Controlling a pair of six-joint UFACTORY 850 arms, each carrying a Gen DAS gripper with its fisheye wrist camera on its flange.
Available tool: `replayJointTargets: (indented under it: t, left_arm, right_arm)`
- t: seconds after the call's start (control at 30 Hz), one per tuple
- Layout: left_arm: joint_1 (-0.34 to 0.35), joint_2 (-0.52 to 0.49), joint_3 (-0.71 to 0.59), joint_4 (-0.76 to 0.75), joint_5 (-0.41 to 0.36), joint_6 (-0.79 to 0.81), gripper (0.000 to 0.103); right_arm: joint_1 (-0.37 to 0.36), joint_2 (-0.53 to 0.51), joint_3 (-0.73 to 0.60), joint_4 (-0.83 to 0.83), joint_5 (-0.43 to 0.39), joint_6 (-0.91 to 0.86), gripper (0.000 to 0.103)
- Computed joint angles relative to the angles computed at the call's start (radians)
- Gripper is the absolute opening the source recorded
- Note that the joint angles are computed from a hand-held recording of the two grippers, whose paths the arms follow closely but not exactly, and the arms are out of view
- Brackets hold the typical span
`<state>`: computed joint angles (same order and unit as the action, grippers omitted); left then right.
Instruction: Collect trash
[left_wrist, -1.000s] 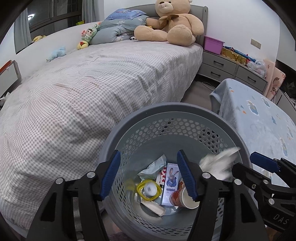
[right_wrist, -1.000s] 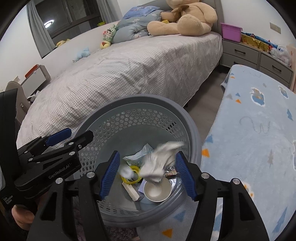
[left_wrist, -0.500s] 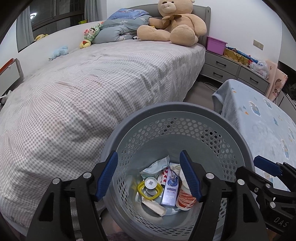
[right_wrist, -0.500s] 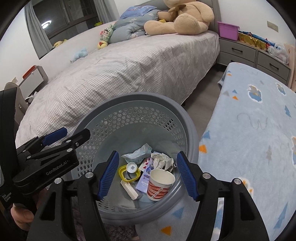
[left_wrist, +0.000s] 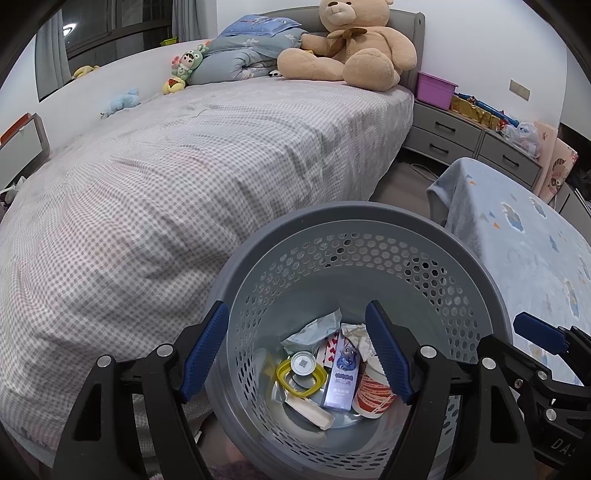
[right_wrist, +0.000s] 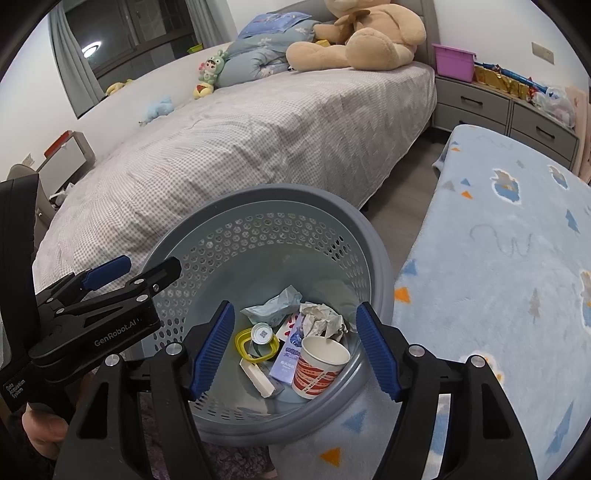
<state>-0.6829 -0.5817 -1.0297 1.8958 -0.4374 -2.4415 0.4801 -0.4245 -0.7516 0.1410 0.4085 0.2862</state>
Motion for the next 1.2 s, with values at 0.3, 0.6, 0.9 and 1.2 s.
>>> replayJointTargets:
  t: [0.3, 0.6, 0.9, 1.2]
  left_arm:
    - [-0.001, -0.006, -0.005, -0.021, -0.007, 0.017, 0.077]
    - [-0.002, -0.009, -0.008, -0.047, -0.013, 0.033, 0.078]
    - [-0.003, -0.008, -0.008, -0.050, -0.017, 0.035, 0.078]
    - [-0.001, -0.008, -0.008, -0.042, -0.019, 0.024, 0.078]
  right_arm:
    - [0.003, 0.000, 0.001, 0.033, 0.006, -0.031, 0.076]
    - [0.003, 0.000, 0.001, 0.037, 0.006, -0.033, 0.079]
    - [0.001, 0.001, 0.005, 0.041, 0.013, -0.032, 0.082]
    - [-0.002, -0.002, 0.005, 0.036, 0.015, -0.026, 0.083]
